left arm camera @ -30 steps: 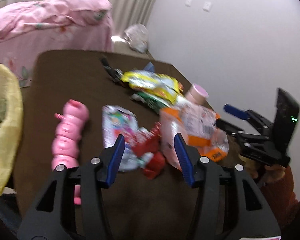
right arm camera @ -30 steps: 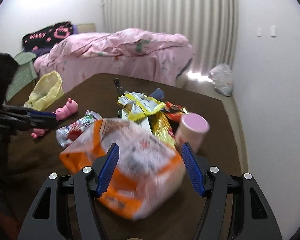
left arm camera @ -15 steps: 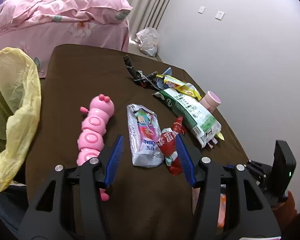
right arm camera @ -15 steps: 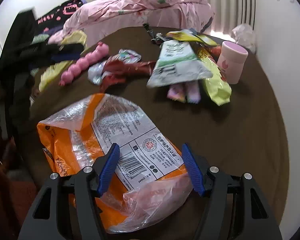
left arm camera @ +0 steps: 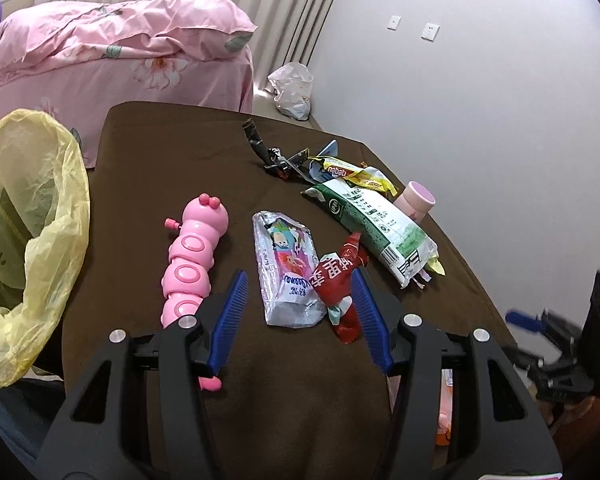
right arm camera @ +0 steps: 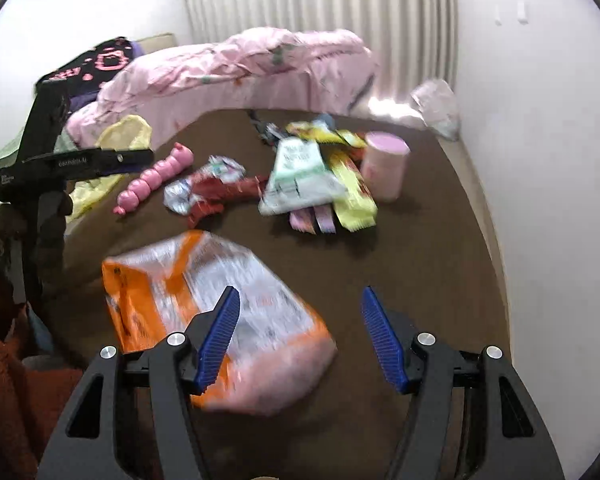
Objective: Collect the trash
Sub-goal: 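Move both grippers back to the table and grasp the orange snack bag with the right gripper, then grasp the red wrapper with the left gripper while the right gripper holds the orange bag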
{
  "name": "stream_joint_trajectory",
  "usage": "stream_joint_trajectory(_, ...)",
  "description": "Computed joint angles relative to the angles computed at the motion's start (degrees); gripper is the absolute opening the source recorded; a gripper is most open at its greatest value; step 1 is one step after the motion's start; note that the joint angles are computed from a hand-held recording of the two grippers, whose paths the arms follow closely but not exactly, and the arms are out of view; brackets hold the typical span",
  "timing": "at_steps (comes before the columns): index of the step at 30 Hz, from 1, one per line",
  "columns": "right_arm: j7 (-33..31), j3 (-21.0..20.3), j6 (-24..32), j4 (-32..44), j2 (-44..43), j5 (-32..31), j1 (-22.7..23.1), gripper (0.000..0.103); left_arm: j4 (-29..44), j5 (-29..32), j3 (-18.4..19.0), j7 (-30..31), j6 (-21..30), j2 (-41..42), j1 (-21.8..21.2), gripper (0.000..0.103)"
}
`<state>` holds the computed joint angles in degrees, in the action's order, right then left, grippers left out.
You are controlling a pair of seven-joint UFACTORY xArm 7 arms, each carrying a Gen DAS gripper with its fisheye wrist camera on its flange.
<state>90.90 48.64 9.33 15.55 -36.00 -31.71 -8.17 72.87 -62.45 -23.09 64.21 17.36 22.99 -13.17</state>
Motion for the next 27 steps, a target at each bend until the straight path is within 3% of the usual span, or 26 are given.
stream_joint_trajectory(3,6.84,6.36,-11.89,-3.24,1.31,3.23,-6.24,0.060,0.04,0.54,0.08,-0.62,0.34,0.37,-0.23,0.051)
stream_joint_trajectory(5,8.32,14.79,-16.60,-1.84,3.11,4.67,-14.51,0.054,-0.14,1.09,0.10,-0.88,0.19,0.34,-0.41,0.051)
stream_joint_trajectory(6,7.06,17.79,-15.50,-0.68,1.99,5.31,-16.38,0.051,-0.36,1.15,-0.04,-0.68,-0.03,0.16,-0.38,0.051)
stream_joint_trajectory(8,2.93,19.41,-10.44,2.47,3.78,4.35,-17.74,0.028,-0.78,0.67,-0.41,0.24,-0.57,-0.26,-0.07,0.051)
stream_joint_trajectory(9,2.40,20.66,-11.25,2.81,3.22,4.63,-19.54,0.023,-0.91,0.11,-0.63,0.75,-0.77,-0.39,0.15,0.051)
stream_joint_trajectory(11,1.65,21.04,-13.82,2.06,1.33,6.00,-21.10,0.018,-0.88,-0.64,-0.68,1.11,-0.39,-0.37,0.41,0.053)
stream_joint_trajectory(17,0.36,18.62,-10.90,0.29,-5.00,10.43,-19.60,0.017,-0.47,2.72,0.68,-1.58,0.62,0.49,-1.49,0.055)
stream_joint_trajectory(22,-0.04,17.26,-7.13,-0.02,-4.71,10.59,-18.61,0.017,1.90,12.73,1.75,-7.91,-0.07,3.08,-4.98,0.055)
stream_joint_trajectory(24,1.10,16.83,-8.00,-0.91,-4.38,10.57,-18.44,0.017,3.36,19.25,4.17,-13.31,-2.99,4.94,-8.63,0.055)
stream_joint_trajectory(27,1.25,17.12,-6.58,-0.53,-3.63,10.01,-18.61,0.017,6.71,25.92,6.43,-19.88,-2.33,7.87,-11.44,0.055)
